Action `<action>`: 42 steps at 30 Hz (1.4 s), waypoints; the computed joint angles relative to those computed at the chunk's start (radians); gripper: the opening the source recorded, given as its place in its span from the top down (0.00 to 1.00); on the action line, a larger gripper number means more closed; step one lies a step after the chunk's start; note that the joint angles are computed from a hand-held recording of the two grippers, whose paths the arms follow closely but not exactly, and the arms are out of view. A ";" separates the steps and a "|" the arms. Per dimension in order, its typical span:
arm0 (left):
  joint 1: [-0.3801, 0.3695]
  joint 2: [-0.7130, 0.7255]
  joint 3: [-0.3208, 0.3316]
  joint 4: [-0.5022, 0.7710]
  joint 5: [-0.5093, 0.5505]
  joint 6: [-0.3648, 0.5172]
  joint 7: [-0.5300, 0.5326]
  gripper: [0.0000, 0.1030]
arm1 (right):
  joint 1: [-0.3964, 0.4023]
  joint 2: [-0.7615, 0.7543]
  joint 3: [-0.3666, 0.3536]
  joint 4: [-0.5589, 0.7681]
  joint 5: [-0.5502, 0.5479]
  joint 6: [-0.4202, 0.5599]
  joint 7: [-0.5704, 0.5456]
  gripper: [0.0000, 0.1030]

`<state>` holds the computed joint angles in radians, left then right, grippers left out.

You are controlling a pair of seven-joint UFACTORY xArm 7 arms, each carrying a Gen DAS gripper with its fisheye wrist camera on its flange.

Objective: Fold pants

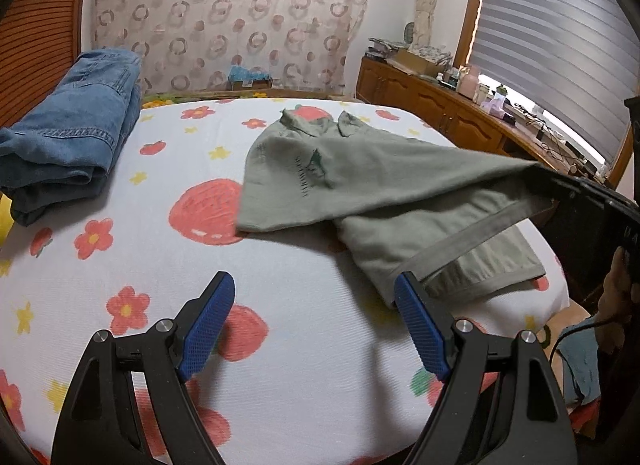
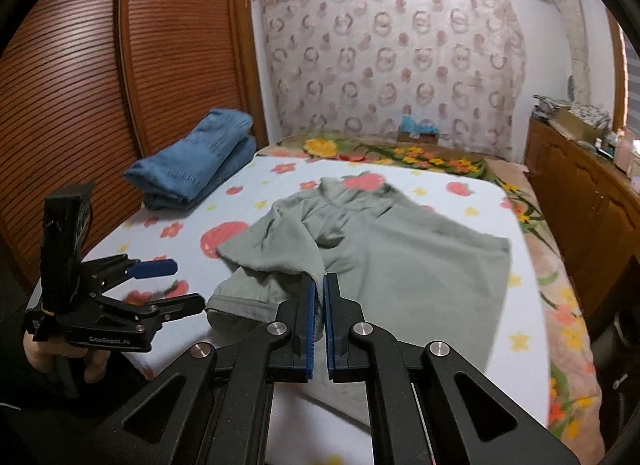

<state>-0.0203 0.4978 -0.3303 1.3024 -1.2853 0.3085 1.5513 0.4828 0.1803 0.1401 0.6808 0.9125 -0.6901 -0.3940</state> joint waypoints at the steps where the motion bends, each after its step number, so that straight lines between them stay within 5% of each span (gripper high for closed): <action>1: 0.000 0.000 0.001 0.000 0.002 0.003 -0.001 0.20 | 0.002 -0.012 0.002 -0.015 0.008 -0.012 0.004 0.96; 17: -0.023 -0.038 0.018 -0.025 -0.025 0.036 0.038 0.20 | 0.014 -0.067 0.055 -0.130 0.132 -0.103 0.055 0.96; 30: -0.030 -0.023 0.026 -0.019 0.007 0.035 0.006 0.20 | 0.001 -0.019 0.041 -0.106 0.181 -0.027 0.079 0.96; 37: -0.025 -0.025 0.013 -0.029 0.005 0.026 0.012 0.20 | -0.006 -0.027 0.019 -0.070 0.238 0.054 0.000 0.96; 42: -0.024 -0.025 0.012 -0.030 0.003 0.025 0.014 0.20 | 0.014 -0.035 0.035 -0.006 0.429 0.038 -0.217 0.86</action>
<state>-0.0438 0.4730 -0.3187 1.2728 -1.2824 0.3338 1.5652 0.4968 0.1457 0.1752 0.6748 1.3412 -0.6525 -0.6114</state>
